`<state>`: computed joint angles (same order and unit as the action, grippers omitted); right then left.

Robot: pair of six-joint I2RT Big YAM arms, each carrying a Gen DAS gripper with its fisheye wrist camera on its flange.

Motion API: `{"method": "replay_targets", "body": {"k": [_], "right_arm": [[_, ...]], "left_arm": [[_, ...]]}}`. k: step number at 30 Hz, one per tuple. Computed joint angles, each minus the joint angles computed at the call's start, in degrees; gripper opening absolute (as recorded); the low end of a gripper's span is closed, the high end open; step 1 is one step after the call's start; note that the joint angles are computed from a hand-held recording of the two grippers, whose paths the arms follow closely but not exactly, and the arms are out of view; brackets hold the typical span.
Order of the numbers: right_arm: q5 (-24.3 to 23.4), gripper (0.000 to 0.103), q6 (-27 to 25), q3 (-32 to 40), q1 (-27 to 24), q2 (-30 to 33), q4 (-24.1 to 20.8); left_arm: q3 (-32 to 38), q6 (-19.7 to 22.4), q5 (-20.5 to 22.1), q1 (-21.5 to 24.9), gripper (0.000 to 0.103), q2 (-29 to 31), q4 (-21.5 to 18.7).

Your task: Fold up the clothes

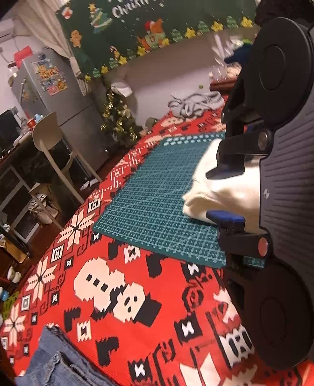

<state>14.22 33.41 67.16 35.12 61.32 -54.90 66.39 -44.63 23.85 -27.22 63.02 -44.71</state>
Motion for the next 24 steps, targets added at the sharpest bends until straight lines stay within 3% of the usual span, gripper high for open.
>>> {"method": "replay_targets", "body": {"k": [2, 5, 11, 17, 24], "right_arm": [[-0.73, 0.009, -0.86, 0.53, -0.46, 1.19, 1.18], [-2.64, 0.009, -2.19, 1.81, -1.77, 3.5, 2.35], [-4.2, 0.009, -2.33, 2.77, -4.45, 7.53, 4.82], [-4.19, 0.009, -1.31, 2.71, -6.56, 6.3, 6.01], [-3.84, 0.009, -1.87, 1.43, -8.23, 0.83, -0.49]], "left_arm": [[-1.0, -1.8, 1.58, 0.57, 0.005, 0.09, 2.68], [-2.11, -4.49, 3.51, 1.5, 0.0, 0.22, 5.12], [-2.42, -7.95, 4.2, 2.85, 0.0, 0.48, 5.21], [-0.83, -5.65, 3.43, 2.43, 0.0, 0.82, 3.61], [0.17, -2.5, 3.93, 0.79, 0.001, -0.28, 4.93]]}}
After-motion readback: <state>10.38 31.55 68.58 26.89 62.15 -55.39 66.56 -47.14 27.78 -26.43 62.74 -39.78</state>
